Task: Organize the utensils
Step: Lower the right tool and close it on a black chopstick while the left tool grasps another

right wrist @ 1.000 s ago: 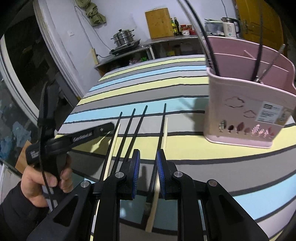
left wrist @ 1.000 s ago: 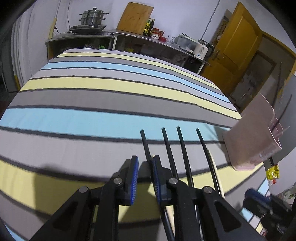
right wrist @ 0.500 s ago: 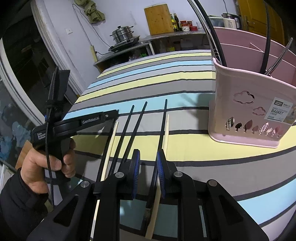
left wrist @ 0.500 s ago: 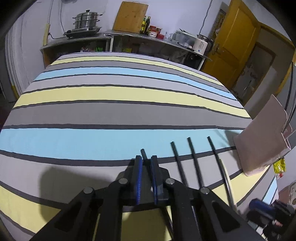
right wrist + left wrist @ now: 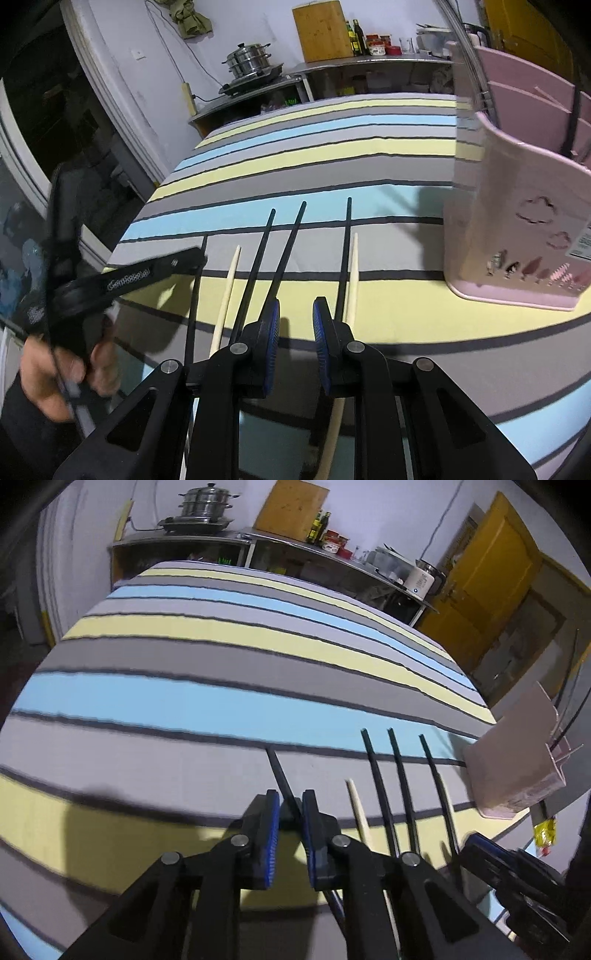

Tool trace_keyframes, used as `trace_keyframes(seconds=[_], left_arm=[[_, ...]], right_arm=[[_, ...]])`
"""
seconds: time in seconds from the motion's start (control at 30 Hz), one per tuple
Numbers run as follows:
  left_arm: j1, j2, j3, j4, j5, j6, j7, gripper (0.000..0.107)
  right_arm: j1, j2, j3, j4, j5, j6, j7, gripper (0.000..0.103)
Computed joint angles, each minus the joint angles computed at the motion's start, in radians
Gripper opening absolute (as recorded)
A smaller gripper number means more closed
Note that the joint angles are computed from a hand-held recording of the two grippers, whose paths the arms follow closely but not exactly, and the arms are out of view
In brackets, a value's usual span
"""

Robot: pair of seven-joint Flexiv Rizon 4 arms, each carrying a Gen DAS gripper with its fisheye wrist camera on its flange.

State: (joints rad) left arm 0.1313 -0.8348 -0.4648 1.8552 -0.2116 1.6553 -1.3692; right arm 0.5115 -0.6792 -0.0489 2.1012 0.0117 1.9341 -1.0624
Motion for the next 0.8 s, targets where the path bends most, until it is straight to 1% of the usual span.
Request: trace_keyframes(seconds=[0.07, 0.13, 0.2, 0.3, 0.33, 0.37, 0.4, 0.47, 0.5, 0.6, 0.67, 0.73, 0.8], left_arm=[[0.0, 0.009, -0.006, 0.023, -0.002, 0.018, -0.015, 0.022], [0.0, 0.009, -0.011, 0.037, 0.006, 0.043, -0.029, 0.026], [-0.031, 0.013, 0.022, 0.042, 0.021, 0.073, -0.045, 0.027], [-0.084, 0.024, 0.084, 0.03, 0.04, 0.073, -0.055, 0.027], [-0.1, 0.028, 0.106, 0.026, 0.044, 0.068, -0.055, 0.02], [-0.127, 0.033, 0.142, 0.019, 0.045, 0.063, -0.047, 0.011], [-0.125, 0.032, 0.146, 0.016, 0.051, 0.06, -0.038, 0.009], [-0.059, 0.022, 0.081, 0.024, 0.072, 0.053, -0.014, 0.009], [-0.043, 0.021, 0.068, 0.024, 0.078, 0.046, -0.001, 0.009], [-0.063, 0.03, 0.101, 0.013, 0.073, 0.027, 0.015, 0.008], [-0.064, 0.032, 0.101, 0.008, 0.065, 0.013, 0.026, 0.009], [-0.084, 0.037, 0.127, -0.001, 0.051, 0.0, 0.028, 0.009], [-0.087, 0.039, 0.129, -0.003, 0.037, -0.009, 0.03, 0.009]], right_arm=[[-0.01, -0.012, 0.006, -0.023, -0.011, -0.024, 0.006, 0.02], [-0.019, -0.022, 0.014, -0.04, -0.024, -0.037, 0.01, 0.02], [-0.02, -0.03, 0.017, -0.051, -0.031, -0.046, 0.017, 0.02], [-0.025, -0.043, 0.02, -0.071, -0.046, -0.063, 0.028, 0.02], [-0.029, -0.046, 0.022, -0.077, -0.052, -0.069, 0.03, 0.02], [-0.032, -0.05, 0.023, -0.084, -0.057, -0.076, 0.034, 0.02], [-0.038, -0.052, 0.027, -0.087, -0.063, -0.079, 0.036, 0.02], [-0.041, -0.055, 0.029, -0.094, -0.072, -0.085, 0.041, 0.02], [-0.042, -0.056, 0.028, -0.096, -0.076, -0.088, 0.043, 0.02], [-0.037, -0.06, 0.019, -0.108, -0.087, -0.102, 0.047, 0.02], [-0.022, -0.061, 0.003, -0.121, -0.094, -0.126, 0.052, 0.02], [-0.009, -0.063, -0.015, -0.128, -0.101, -0.142, 0.056, 0.02], [0.007, -0.066, -0.034, -0.143, -0.107, -0.166, 0.065, 0.02]])
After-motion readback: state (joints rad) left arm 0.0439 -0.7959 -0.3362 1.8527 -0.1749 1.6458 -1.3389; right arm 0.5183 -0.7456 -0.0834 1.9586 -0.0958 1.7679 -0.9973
